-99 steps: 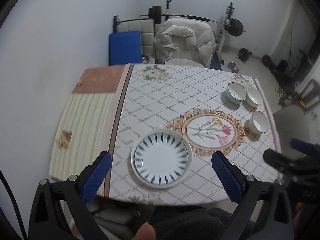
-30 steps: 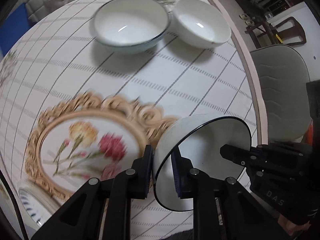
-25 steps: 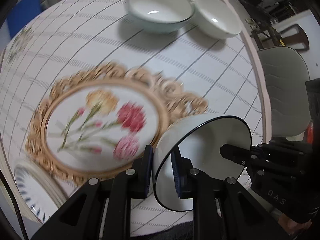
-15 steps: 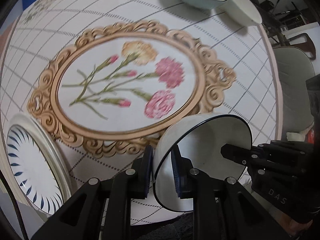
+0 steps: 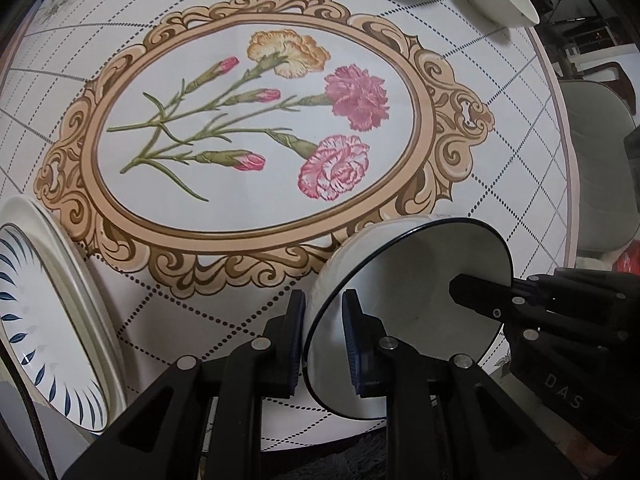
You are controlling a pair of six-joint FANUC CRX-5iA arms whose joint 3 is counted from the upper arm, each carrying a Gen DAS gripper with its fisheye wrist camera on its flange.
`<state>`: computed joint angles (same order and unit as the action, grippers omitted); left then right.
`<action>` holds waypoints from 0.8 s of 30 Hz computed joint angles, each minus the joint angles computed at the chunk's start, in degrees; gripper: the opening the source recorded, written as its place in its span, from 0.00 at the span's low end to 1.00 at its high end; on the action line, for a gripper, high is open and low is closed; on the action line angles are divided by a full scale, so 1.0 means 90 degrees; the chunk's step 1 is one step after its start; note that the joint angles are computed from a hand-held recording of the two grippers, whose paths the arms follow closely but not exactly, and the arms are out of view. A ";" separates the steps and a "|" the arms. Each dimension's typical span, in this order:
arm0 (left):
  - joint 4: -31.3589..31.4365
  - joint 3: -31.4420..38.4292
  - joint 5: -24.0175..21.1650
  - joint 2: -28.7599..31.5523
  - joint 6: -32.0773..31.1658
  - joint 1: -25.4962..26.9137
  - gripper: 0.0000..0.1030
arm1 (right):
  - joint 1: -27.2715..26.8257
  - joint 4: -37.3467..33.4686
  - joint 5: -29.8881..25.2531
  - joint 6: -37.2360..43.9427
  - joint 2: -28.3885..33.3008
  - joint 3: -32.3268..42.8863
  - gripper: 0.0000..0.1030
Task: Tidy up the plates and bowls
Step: 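Lift the dark-rimmed white bowl with both tools and carry it toward the plate stack, then lower the dark-rimmed bowl beside the plate stack and open both tools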
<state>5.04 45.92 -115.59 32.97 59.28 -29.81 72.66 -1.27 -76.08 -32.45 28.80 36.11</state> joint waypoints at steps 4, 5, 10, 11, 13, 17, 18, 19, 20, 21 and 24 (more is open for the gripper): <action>0.0009 -0.0195 0.0100 -0.0065 0.0079 -0.0058 0.16 | 0.0049 -0.0017 -0.0016 -0.0073 -0.0075 -0.0087 0.07; 0.0010 -0.0254 0.0140 -0.0093 0.0100 -0.0072 0.16 | 0.0051 -0.0019 -0.0020 -0.0086 -0.0076 -0.0088 0.07; 0.0008 -0.0493 0.0319 -0.0194 0.0233 -0.0180 0.16 | 0.0039 -0.0020 -0.0067 -0.0136 -0.0050 -0.0050 0.07; 0.0013 -0.0459 0.0302 -0.0178 0.0253 -0.0205 0.16 | 0.0021 -0.0027 -0.0094 -0.0125 -0.0017 -0.0004 0.07; 0.0014 -0.0408 0.0304 -0.0133 0.0257 -0.0228 0.16 | 0.0017 -0.0038 -0.0095 -0.0122 -0.0065 -0.0063 0.07; 0.0042 -0.0340 0.0285 -0.0073 0.0321 -0.0318 0.16 | 0.0025 -0.0043 -0.0118 -0.0167 -0.0179 -0.0209 0.07; 0.0039 -0.0308 0.0273 -0.0046 0.0342 -0.0346 0.16 | 0.0026 -0.0044 -0.0094 -0.0197 -0.0212 -0.0260 0.07; 0.0031 -0.0319 0.0273 -0.0043 0.0356 -0.0364 0.16 | 0.0032 -0.0038 -0.0050 -0.0249 -0.0260 -0.0338 0.07; 0.0014 -0.0331 0.0265 -0.0041 0.0381 -0.0387 0.16 | 0.0036 -0.0031 -0.0012 -0.0276 -0.0294 -0.0396 0.07; 0.0011 -0.0266 0.0241 0.0004 0.0462 -0.0435 0.16 | 0.0047 -0.0007 0.0104 -0.0335 -0.0368 -0.0520 0.07; 0.0043 -0.0232 0.0176 0.0050 0.0563 -0.0456 0.17 | 0.0066 0.0030 0.0308 -0.0465 -0.0501 -0.0751 0.08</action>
